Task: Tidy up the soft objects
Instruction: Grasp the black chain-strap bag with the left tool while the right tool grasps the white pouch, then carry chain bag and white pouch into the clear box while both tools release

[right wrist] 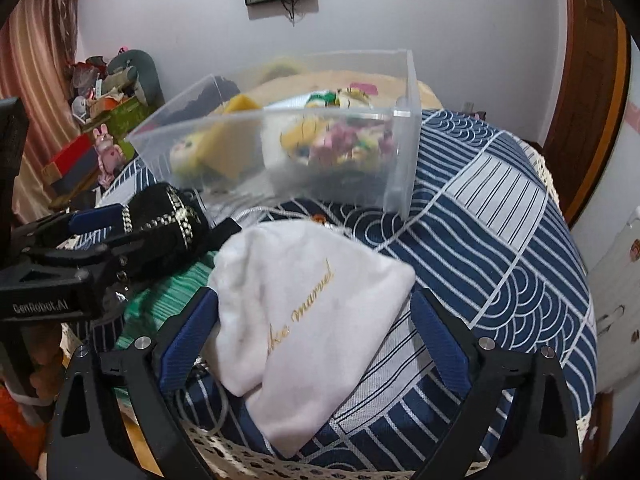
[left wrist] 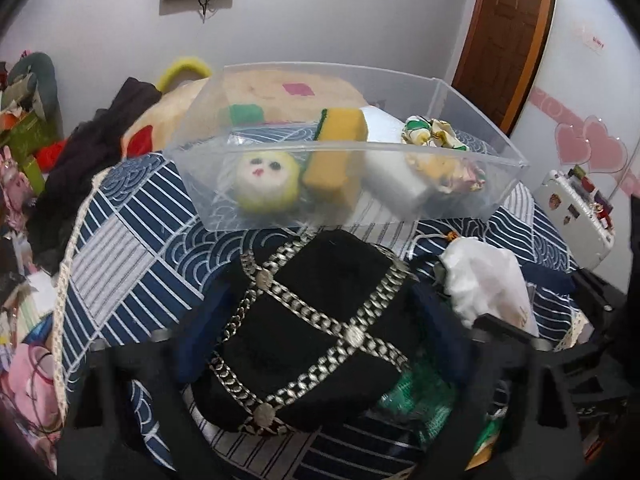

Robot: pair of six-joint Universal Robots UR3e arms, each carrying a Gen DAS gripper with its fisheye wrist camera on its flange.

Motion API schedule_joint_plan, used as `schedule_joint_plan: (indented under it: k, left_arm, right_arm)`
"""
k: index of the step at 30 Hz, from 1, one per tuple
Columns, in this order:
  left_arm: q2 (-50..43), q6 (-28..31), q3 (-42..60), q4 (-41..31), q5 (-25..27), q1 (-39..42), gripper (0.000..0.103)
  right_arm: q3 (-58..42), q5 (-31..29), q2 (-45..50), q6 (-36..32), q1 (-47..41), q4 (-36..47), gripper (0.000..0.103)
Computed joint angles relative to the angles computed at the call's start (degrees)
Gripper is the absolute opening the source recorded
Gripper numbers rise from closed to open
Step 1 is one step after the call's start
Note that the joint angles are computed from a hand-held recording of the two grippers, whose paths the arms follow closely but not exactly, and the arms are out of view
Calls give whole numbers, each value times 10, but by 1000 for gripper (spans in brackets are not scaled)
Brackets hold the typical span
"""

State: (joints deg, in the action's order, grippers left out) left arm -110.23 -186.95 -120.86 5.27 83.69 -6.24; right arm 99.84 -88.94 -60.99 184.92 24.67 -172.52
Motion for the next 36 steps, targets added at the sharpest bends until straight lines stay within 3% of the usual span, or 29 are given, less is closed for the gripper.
schedule_joint_plan:
  k: [2, 5, 10, 16, 23, 36]
  left_arm:
    - [1, 0, -7, 8, -6, 4, 71]
    - [7, -2, -22, 23, -7, 7, 58]
    - [37, -1, -49, 33, -16, 22, 40]
    - [88, 4, -83, 38, -33, 44, 35]
    - [142, 2, -109, 32, -73, 80, 33]
    - [185, 12, -86, 33, -35, 60, 30]
  right_arm:
    - [6, 10, -1, 3, -5, -1, 94]
    - [19, 35, -8, 4, -18, -6, 79]
    - [47, 37, -26, -11, -23, -27, 45]
    - [66, 46, -45, -21, -27, -41, 23]
    - [94, 47, -63, -31, -37, -73, 16]
    - [115, 30, -115, -24, -37, -129, 15]
